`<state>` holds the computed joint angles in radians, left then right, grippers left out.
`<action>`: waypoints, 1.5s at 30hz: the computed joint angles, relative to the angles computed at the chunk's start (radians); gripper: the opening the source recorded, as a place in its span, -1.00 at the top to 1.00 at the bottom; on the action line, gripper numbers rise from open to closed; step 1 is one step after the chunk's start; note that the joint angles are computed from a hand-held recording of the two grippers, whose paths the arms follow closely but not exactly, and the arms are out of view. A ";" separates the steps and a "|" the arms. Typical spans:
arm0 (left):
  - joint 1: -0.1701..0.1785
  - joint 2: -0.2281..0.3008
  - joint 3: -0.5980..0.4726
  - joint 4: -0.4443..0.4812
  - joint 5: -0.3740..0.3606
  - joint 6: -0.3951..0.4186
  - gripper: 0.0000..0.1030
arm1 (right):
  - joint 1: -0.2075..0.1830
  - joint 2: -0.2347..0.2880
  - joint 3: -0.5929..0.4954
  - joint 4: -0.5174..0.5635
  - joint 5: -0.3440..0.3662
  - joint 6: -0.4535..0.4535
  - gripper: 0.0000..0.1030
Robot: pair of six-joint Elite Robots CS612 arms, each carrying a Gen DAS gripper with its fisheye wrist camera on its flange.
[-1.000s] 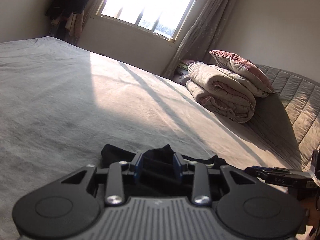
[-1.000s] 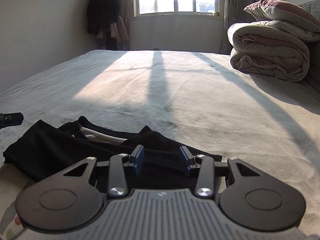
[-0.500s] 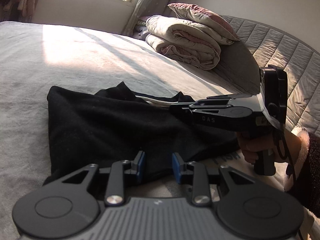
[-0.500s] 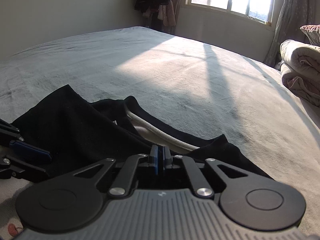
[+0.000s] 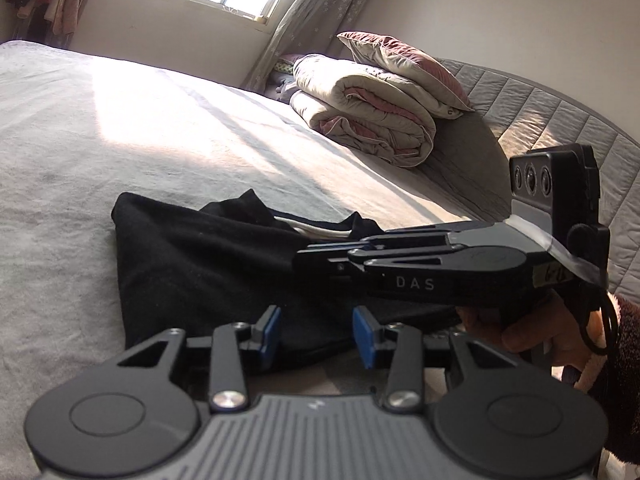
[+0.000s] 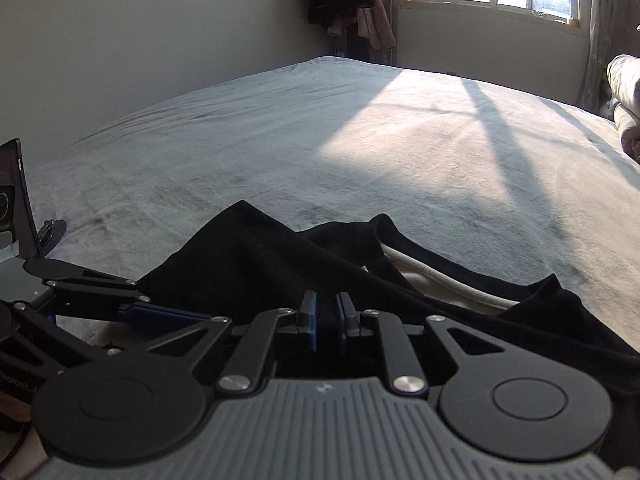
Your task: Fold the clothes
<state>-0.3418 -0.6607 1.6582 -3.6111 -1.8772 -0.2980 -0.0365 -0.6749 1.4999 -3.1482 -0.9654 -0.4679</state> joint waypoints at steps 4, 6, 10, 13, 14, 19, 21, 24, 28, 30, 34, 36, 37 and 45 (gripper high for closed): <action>0.000 0.003 -0.003 0.012 -0.009 0.015 0.20 | 0.026 0.030 -0.048 0.008 -0.070 0.013 0.74; 0.003 0.006 -0.006 0.009 -0.020 0.007 0.20 | 0.031 0.047 -0.088 0.018 -0.095 0.046 0.75; 0.004 0.008 -0.007 0.001 -0.028 0.008 0.16 | 0.037 0.068 -0.135 0.026 -0.114 0.100 0.73; 0.007 0.013 -0.008 -0.031 -0.060 0.013 -0.09 | 0.032 0.056 -0.121 0.004 -0.110 0.131 0.55; 0.009 0.016 -0.009 -0.046 -0.075 0.013 -0.16 | 0.028 0.046 -0.107 -0.001 -0.096 0.135 0.54; 0.021 0.039 -0.025 -0.138 -0.119 -0.070 -0.16 | 0.000 -0.014 0.006 -0.063 -0.079 0.086 0.43; 0.020 0.040 -0.029 -0.118 -0.130 -0.063 -0.16 | -0.014 -0.028 0.034 -0.071 -0.098 0.082 0.43; 0.010 0.031 -0.026 -0.061 -0.115 -0.012 -0.16 | -0.030 -0.023 0.041 -0.095 -0.147 0.097 0.39; 0.006 0.029 -0.027 -0.041 -0.110 0.004 -0.18 | -0.040 -0.012 0.012 -0.059 -0.176 0.063 -0.05; 0.007 0.030 -0.027 -0.037 -0.111 0.008 -0.18 | -0.039 -0.004 -0.003 -0.048 -0.196 0.024 -0.09; 0.002 0.029 -0.025 -0.039 -0.102 0.023 -0.20 | -0.037 0.008 -0.024 -0.020 -0.201 -0.025 0.09; 0.000 0.031 -0.025 -0.059 -0.101 0.020 -0.18 | -0.037 0.011 -0.025 -0.019 -0.193 -0.046 0.30; -0.001 0.033 -0.025 -0.068 -0.100 0.019 -0.18 | -0.036 0.012 -0.024 -0.020 -0.188 -0.056 0.32; -0.013 0.046 -0.060 -0.014 -0.163 0.051 -0.18 | -0.032 0.014 -0.008 -0.059 -0.174 -0.109 0.84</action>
<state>-0.3546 -0.6151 1.5978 -3.6256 -2.0405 -0.2471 -0.0687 -0.6607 1.4918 -3.2070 -1.1395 -0.5765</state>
